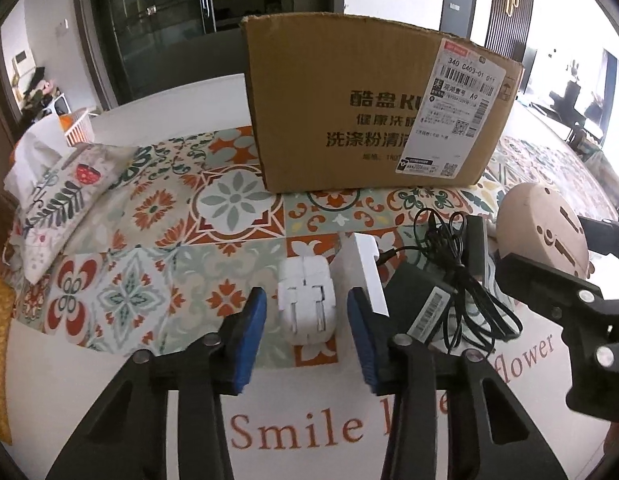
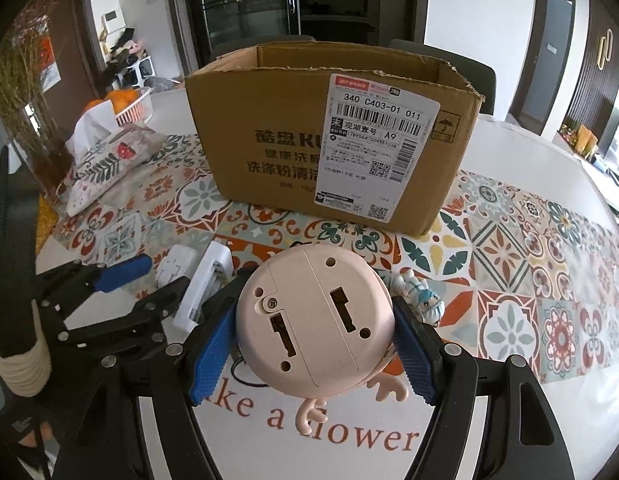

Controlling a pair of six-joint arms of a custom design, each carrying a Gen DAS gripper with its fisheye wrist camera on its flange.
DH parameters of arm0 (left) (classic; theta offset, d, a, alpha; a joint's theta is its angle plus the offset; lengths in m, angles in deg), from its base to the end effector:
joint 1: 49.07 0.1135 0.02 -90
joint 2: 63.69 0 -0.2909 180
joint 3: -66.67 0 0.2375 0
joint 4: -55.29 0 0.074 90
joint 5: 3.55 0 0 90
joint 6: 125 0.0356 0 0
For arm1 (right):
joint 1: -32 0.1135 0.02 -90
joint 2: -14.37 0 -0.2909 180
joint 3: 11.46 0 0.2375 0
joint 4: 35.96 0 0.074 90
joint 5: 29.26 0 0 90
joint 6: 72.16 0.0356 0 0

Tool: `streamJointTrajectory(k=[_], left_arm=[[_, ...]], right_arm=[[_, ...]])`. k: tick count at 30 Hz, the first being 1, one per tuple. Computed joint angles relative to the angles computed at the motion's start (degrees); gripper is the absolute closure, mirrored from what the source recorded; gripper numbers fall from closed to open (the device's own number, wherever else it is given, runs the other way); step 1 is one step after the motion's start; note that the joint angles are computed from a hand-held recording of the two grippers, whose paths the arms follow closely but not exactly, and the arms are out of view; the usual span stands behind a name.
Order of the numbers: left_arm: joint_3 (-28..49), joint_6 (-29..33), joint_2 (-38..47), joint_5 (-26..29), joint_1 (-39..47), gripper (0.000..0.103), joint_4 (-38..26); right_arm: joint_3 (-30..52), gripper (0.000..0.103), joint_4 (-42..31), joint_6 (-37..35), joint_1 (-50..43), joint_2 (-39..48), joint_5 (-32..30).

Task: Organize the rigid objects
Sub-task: 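Lift the pink toy with the right tool while the left tool grasps the white plug adapter, then carry the white adapter with the left tool and pink toy with the right tool toward the box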

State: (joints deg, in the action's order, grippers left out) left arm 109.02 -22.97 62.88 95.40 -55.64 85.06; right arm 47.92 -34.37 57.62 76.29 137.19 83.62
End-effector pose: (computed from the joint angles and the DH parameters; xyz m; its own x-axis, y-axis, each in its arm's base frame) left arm 0.2782 -0.0376 0.0220 -0.7482 0.2934 -0.5950 0.3669 0.9303 -0.0026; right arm 0.2489 0.2235 0.0514 -0.8127 0.0308 -0.5819 0.0103 0.9992 0.0384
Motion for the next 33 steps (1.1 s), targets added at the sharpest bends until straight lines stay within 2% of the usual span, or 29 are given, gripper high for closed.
streamJointTrajectory(k=[11, 20, 27, 33], left_arm=[[3.4, -1.1, 4.5, -2.2, -1.8, 0.073, 1.6], [4.4, -1.6, 5.4, 1.3, -0.1, 0.074, 1.0], [1.8, -1.6, 2.4, 1.0, 0.4, 0.074, 2.4], [-0.3, -1.8, -2.3, 1.7, 1.4, 0.074, 1.0]], right_arm=[[1.8, 0.029, -0.6, -0.4, -1.1, 2.1, -0.6], [3.0, 0.029, -0.5, -0.2, -1.1, 3.2, -0.6], [1.9, 0.029, 0.6, 0.2, -1.1, 2.6, -1.0], [0.7, 0.029, 1.1, 0.3, -0.7, 0.6, -0.6]])
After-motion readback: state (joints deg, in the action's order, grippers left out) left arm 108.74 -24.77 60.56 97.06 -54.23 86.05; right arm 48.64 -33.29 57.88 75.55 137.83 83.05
